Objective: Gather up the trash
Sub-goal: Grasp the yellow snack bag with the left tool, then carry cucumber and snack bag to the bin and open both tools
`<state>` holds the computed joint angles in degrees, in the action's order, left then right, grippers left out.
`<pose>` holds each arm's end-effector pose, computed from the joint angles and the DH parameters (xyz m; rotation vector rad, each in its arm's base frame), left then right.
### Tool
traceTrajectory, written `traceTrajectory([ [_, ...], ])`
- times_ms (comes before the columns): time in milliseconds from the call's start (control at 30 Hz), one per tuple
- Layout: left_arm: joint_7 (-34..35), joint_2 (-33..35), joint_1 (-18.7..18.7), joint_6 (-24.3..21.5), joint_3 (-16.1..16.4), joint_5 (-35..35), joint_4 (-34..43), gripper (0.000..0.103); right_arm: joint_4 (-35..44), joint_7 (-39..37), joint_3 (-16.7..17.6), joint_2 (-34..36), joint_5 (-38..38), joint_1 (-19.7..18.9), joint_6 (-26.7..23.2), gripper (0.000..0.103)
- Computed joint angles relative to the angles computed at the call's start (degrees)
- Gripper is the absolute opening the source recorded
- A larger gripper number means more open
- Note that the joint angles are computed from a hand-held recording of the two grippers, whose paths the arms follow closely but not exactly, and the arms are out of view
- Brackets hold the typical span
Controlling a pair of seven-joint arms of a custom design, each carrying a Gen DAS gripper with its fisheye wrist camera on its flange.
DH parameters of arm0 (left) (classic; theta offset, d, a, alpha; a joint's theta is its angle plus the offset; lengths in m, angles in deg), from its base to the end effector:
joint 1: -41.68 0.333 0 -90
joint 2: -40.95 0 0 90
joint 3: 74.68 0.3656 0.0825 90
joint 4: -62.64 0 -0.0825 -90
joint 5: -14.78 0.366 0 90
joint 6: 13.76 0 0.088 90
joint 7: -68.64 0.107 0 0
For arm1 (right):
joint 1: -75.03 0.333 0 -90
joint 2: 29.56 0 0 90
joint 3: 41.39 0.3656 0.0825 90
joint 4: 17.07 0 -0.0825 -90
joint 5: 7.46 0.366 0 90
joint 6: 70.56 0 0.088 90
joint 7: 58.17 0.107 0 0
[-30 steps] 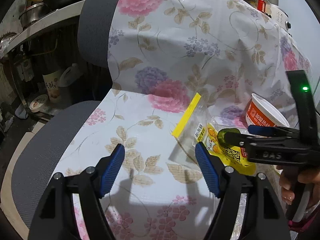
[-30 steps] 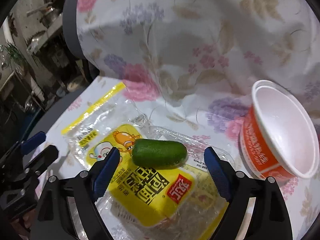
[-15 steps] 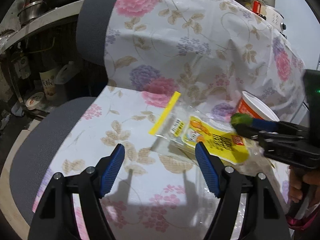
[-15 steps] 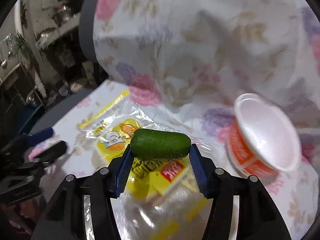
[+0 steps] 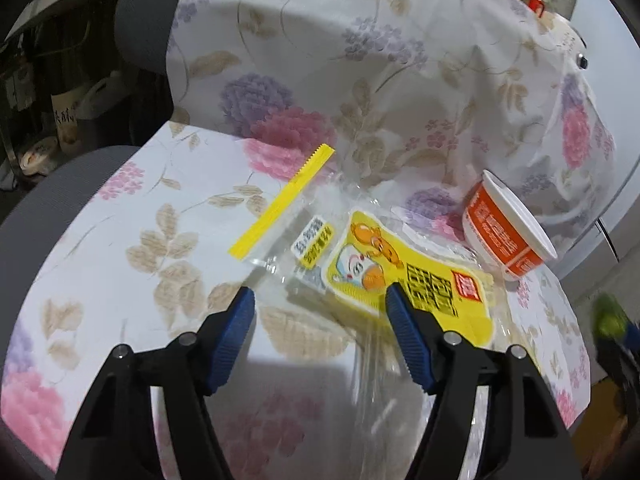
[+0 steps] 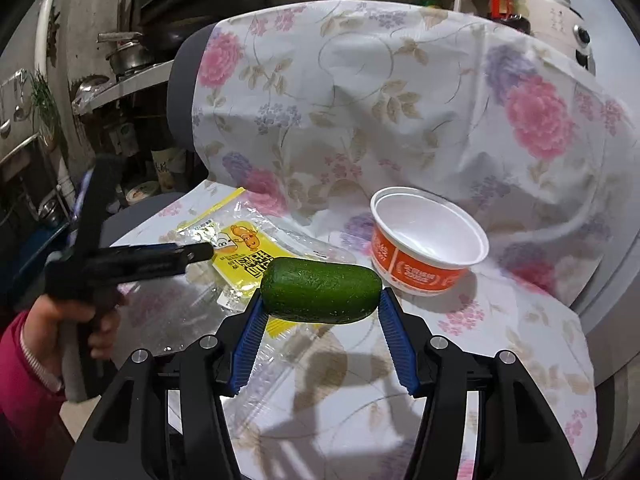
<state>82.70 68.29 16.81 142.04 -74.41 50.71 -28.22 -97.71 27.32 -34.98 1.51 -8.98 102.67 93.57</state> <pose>0.6586 -0.3258 0.4824 -2.1862 1.4433 -0.9158 0.6490 0.4104 0.5511 -2.0417 1.0119 -0.5376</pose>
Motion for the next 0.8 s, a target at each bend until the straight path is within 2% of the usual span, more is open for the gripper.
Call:
traceTrajectory([
  [100, 1.82, 1.70, 1.67, 0.93, -1.22, -3.11, 1.76, 0.054, -0.81, -0.32, 0.46, -0.31, 0.53, -0.45, 0.81, 0.057],
  [167, 2.90, 2.39, 2.14, 1.67, -1.44, -4.84, 2.39, 0.039, -1.00, -0.20, 0.31, -0.35, 0.60, -0.38, 1.11, 0.057],
  [200, 3.18, 2.61, 2.14, 2.45, -1.27, -5.35, 2.61, 0.035, -1.04, -0.10, 0.19, -0.37, 0.56, -0.33, 1.22, 0.057],
  [267, 1.78, 2.23, 0.65, 4.94, 0.89, -4.05, 2.23, 0.017, -1.45, 0.02, 0.06, -0.61, 0.49, -0.29, 1.61, 0.057],
  [367, -3.57, 0.81, -3.59, 9.14, 6.33, 1.79, 1.18, 0.003, -2.90, 0.58, -0.34, -1.54, 0.26, -0.21, 3.12, 0.057],
  [400, -6.62, 0.08, -5.87, 10.20, 9.02, 5.45, 1.01, 0.002, -3.61, 1.06, -0.65, -2.06, 0.15, -0.10, 3.93, 0.057],
  [500, -15.94, -2.11, -10.57, 12.51, 14.16, 16.20, 1.01, 0.000, -5.36, 2.13, -0.98, -3.33, 0.03, -0.16, 5.85, 0.057],
  [600, -24.14, -4.66, -14.60, 11.89, 17.52, 26.85, 1.54, 0.000, -7.49, 3.16, -1.16, -4.95, -0.04, -0.50, 7.80, 0.057],
  [733, -28.90, -6.82, -16.92, 8.51, 17.28, 35.60, 3.57, 0.000, -11.14, 4.54, -1.44, -7.62, -0.08, -1.05, 10.45, 0.057],
  [800, -30.00, -7.41, -16.84, 8.35, 16.15, 38.16, 4.23, 0.000, -13.13, 5.09, -1.41, -9.05, -0.01, -1.55, 11.58, 0.057],
])
